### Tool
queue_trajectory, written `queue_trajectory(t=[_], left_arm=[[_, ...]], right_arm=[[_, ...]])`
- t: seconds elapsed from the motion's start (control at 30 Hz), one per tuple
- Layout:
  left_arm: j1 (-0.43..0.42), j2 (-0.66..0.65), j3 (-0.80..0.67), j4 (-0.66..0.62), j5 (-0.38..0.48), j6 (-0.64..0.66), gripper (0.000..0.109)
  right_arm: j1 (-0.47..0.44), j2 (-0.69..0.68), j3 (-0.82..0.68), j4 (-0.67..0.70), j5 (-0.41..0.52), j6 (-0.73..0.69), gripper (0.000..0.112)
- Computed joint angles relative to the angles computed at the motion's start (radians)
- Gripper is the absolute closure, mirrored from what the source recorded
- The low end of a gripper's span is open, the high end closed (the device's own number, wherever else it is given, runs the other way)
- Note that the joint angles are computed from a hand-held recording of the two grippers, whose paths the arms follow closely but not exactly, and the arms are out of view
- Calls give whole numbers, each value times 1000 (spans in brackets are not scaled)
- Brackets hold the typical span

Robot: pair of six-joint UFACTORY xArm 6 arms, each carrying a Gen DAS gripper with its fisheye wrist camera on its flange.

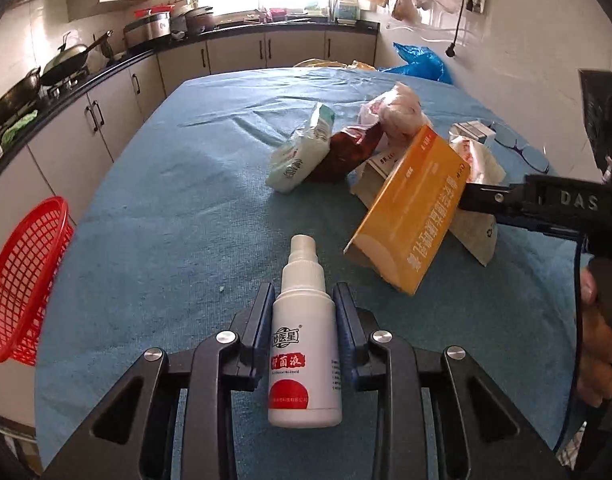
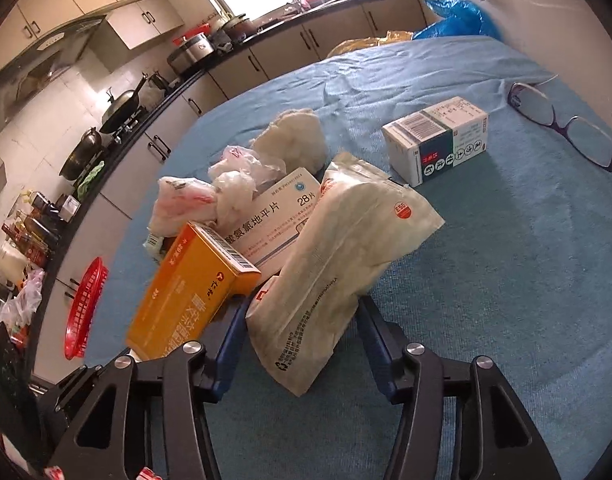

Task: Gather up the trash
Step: 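Grasp the white spray bottle with the left tool while the right tool grasps the paper bag, then carry the spray bottle and paper bag over the red basket with both tools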

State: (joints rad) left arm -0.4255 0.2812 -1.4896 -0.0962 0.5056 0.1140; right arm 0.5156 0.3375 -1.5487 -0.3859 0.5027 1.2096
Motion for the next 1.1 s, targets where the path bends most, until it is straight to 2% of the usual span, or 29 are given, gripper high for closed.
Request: queue_trajectory(t=[0.13, 0.27, 0.37, 0.47, 0.6, 0.77, 1.1], left_arm=[[3, -31, 54, 8, -71, -24, 80], [3, -54, 97, 32, -149, -72, 80], [7, -63, 113, 33, -178, -94, 80], [8, -62, 113, 46, -187, -113, 80], [7, -58, 109, 53, -194, -123, 80], [7, -65, 122, 41, -207, -118, 80], [6, -61, 115, 24, -198, -104, 80]], right_arm=[[7, -51, 60, -134, -24, 122, 55], [39, -109, 113, -409, 2, 341, 55], [70, -127, 130, -564, 32, 452, 55], [75, -158, 161, -678, 6, 547, 55], [67, -164, 174, -721, -44, 586, 55], [47, -155, 179, -702, -99, 596, 55], [61, -154, 172, -694, -64, 561, 55]])
